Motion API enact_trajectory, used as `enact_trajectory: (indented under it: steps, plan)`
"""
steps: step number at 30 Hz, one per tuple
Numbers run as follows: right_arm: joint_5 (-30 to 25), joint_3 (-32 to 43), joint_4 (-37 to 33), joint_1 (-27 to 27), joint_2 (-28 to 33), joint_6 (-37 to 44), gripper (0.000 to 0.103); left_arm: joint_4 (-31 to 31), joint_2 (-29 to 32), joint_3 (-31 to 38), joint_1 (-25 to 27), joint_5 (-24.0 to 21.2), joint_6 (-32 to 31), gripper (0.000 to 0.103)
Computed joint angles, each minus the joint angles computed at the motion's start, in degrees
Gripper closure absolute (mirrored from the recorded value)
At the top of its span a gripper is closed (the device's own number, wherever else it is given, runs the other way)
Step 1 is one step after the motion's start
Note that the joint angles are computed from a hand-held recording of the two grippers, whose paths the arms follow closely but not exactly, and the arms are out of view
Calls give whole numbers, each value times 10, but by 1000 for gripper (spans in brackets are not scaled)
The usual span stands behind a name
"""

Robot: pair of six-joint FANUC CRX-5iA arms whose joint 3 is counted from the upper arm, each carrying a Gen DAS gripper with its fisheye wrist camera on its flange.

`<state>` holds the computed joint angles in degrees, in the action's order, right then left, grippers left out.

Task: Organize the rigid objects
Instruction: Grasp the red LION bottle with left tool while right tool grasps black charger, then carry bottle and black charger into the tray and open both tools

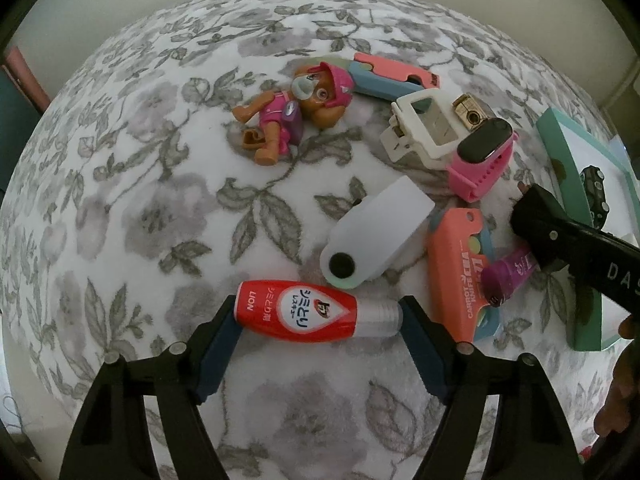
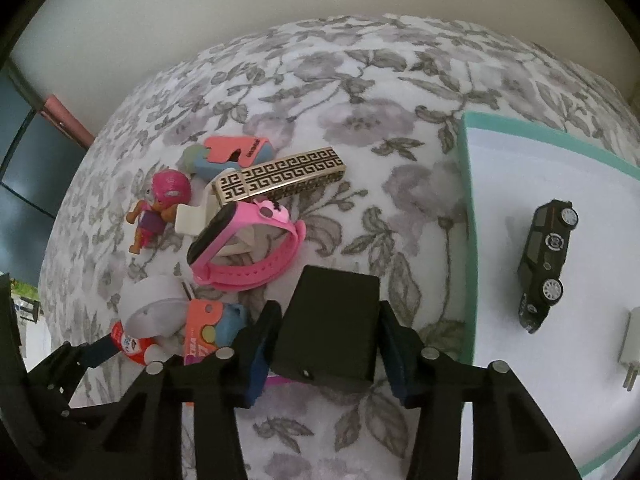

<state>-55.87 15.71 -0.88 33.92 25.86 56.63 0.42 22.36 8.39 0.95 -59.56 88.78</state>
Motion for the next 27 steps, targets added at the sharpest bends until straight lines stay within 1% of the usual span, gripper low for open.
enact_trajectory:
  steps: [6,10,14,17,23,27]
  plan:
    - [-2,-4,-6,-4,-4,-5,60,-5,-13,-10,-1,-1,3,24]
    - [-2,-6,-5,-2,-6,-2,60,7,-23,-22,2,-1,2,24]
    - [8,-14,-23,-8,-19,0,60,35,-33,-32,6,1,-4,24]
    - [26,-26,-25,-10,-33,-3,60,35,-41,-32,5,-4,0,24]
    - [75,-68,13,-9,-70,-43,60,21,-59,-17,-2,-15,17,24]
    - [100,-102,76,-3,-90,-103,60,37,-56,7,-4,-20,13,24]
